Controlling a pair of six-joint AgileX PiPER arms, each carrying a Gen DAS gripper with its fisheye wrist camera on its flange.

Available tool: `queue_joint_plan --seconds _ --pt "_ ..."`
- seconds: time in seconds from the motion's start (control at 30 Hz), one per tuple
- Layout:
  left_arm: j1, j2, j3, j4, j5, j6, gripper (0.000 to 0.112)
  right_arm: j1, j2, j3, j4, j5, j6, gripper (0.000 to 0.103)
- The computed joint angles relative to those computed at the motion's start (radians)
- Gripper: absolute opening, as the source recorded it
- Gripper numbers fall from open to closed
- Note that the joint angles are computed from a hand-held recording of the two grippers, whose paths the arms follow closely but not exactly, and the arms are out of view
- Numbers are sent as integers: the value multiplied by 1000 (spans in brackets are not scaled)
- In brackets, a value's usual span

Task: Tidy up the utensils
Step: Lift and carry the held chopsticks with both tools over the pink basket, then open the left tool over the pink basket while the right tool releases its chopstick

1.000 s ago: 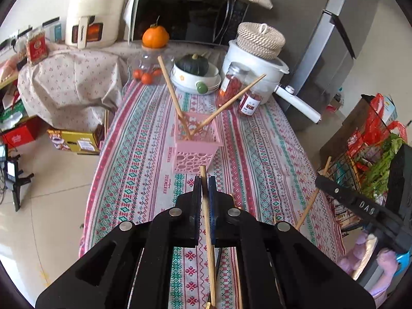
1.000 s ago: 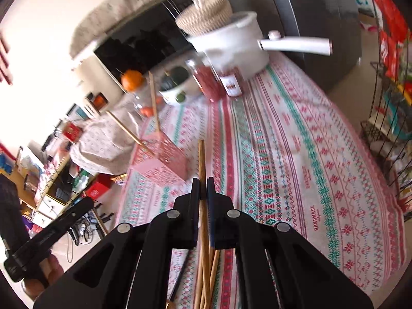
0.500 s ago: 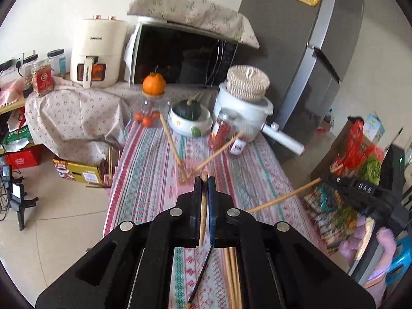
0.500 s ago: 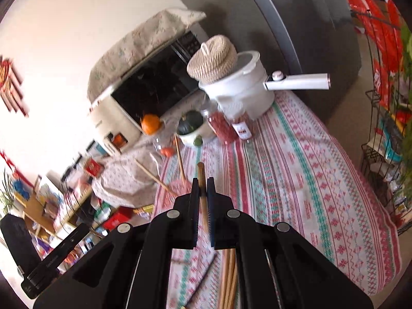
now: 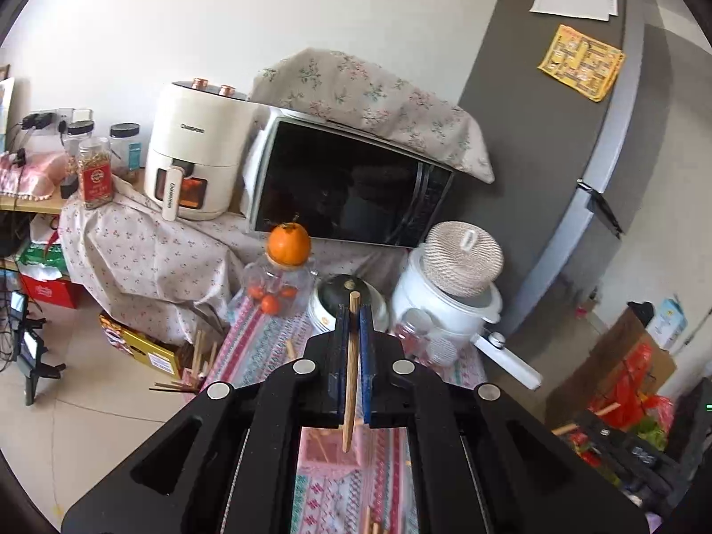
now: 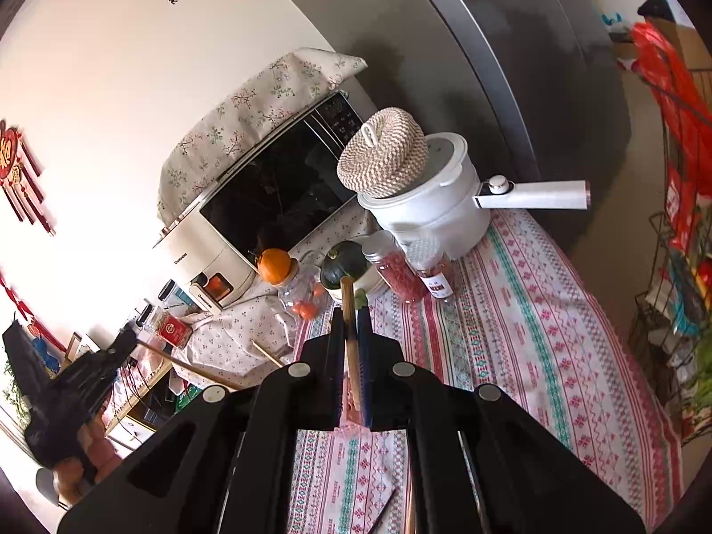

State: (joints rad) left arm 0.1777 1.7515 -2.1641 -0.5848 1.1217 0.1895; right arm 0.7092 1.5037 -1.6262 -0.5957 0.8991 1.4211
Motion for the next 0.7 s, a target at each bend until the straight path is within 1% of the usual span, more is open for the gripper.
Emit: queue_joint_plan --seconds 0.03,0.1,0.17,0.27,0.33,0.4,0.5,0.57,0.63,0.7 --pt "-15 19 -2 24 -11 -12 4 -5 10 -16 8 1 -11 6" --pt "-16 57 -17 22 22 -24 7 -8 29 -43 19 3 -26 6" --pt "-5 63 19 22 17 -32 11 -7 50 -77 27 10 -40 6" --pt "43 17 120 -13 -15 -3 12 -8 87 -134 47 20 -63 6" --pt "83 -42 211 -36 -34 36 16 -5 120 -181 57 32 -76 6" --pt "122 -88 285 -72 -32 78 22 -1 165 -243 63 53 -92 6" --pt "187 -146 411 -143 -37 153 23 7 245 -346 63 92 -115 6" --pt "186 -140 419 -124 -33 153 23 13 298 -405 62 118 -127 6" --pt "185 -123 407 -126 -8 161 23 12 358 -468 76 138 -139 6" --pt "180 -113 406 -126 -7 166 23 11 421 -533 82 156 -145 6"
